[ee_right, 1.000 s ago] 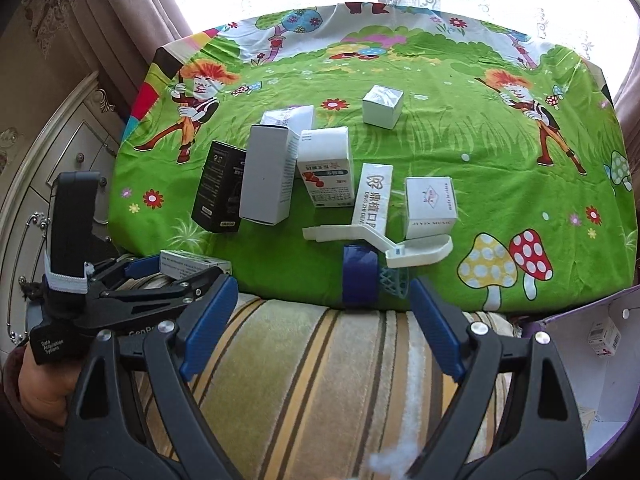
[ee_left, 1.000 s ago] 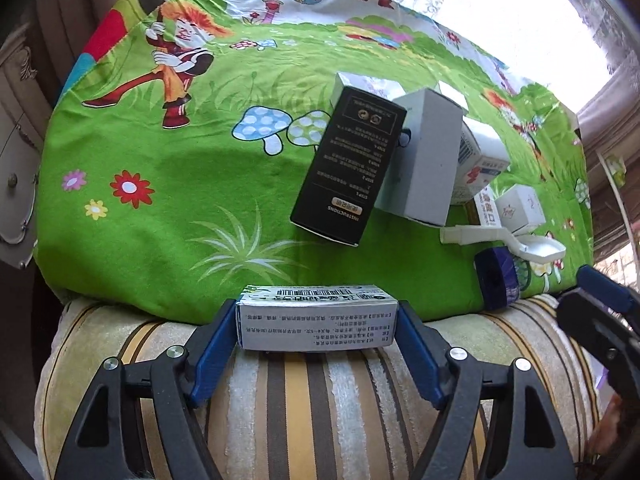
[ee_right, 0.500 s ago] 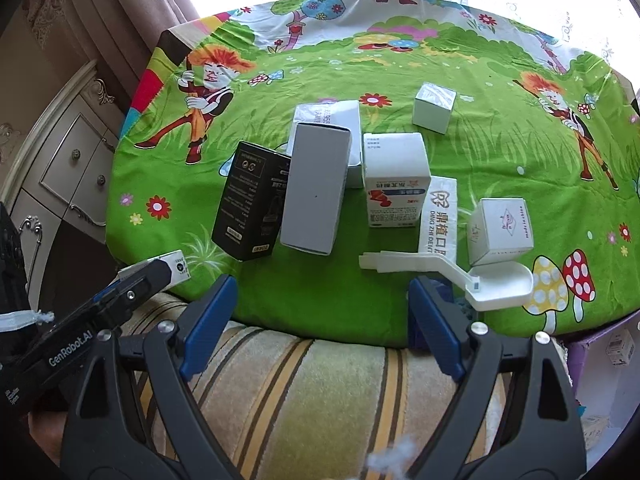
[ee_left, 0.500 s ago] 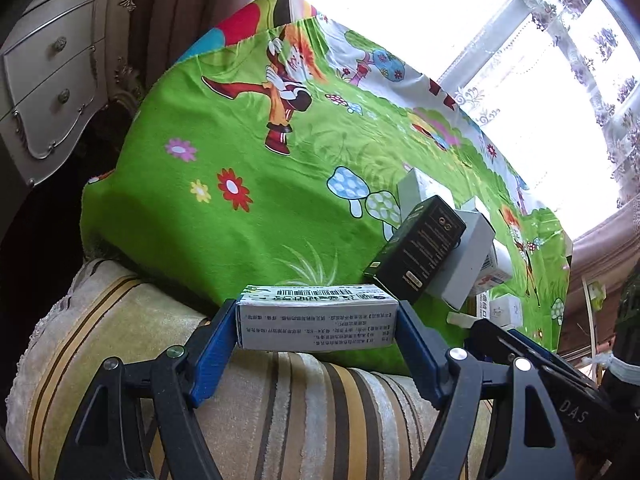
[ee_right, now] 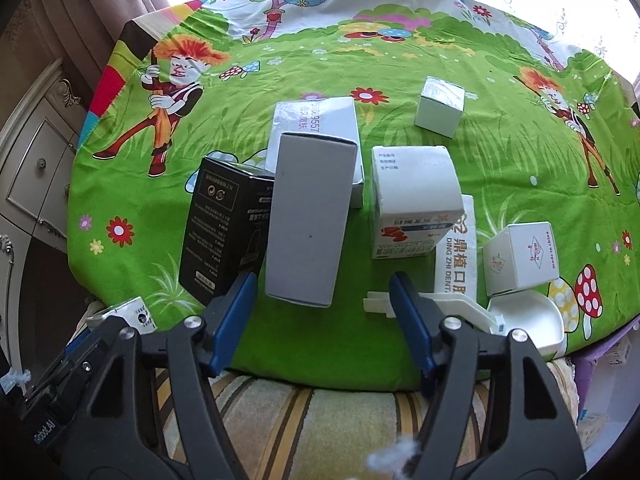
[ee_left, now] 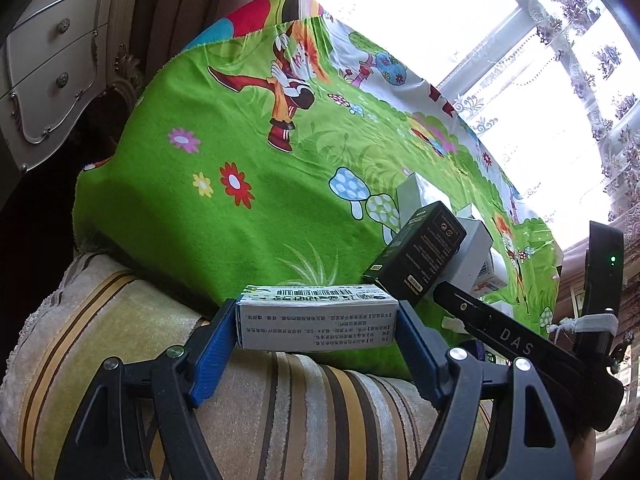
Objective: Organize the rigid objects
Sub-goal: 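Grasp the tall white box with the right gripper while the left holds the flat box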
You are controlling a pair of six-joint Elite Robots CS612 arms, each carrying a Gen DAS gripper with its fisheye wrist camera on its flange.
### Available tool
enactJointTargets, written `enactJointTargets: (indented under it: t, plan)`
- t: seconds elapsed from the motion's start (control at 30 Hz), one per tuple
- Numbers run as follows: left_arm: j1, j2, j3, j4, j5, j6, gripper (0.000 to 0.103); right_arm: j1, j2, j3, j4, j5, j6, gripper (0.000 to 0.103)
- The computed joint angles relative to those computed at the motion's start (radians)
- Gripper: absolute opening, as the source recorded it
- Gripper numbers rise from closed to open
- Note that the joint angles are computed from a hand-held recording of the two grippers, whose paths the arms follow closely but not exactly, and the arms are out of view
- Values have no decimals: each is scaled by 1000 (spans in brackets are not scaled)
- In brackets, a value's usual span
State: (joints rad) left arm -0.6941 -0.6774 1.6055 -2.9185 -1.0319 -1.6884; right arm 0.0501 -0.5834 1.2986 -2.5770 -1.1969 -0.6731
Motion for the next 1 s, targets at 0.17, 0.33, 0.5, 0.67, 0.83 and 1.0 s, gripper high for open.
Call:
enactJointTargets:
  t: [0.17, 0.33, 0.5, 0.67, 0.83, 1.0]
  plan:
    - [0, 1, -1, 0, -1, 5, 77, 5, 12, -17, 6, -3, 6, 62]
    - [-1, 3, -6, 1, 4, 12, 77, 4, 13, -19, 25, 10, -19, 42]
    - [-4, 4, -10, -1, 15, 24, 77, -8, 0, 7, -7, 40, -28, 40]
    - [-6, 5, -15, 5, 24, 36, 77, -24, -15, 32, -32, 74, -36, 40]
    - [-13, 4, -22, 15, 49, 51, 77, -39, -32, 63, -72, 103, -49, 40]
    - [-19, 2, -30, 37, 73, 65, 77, -55, -55, 103, -106, 141, -81, 40]
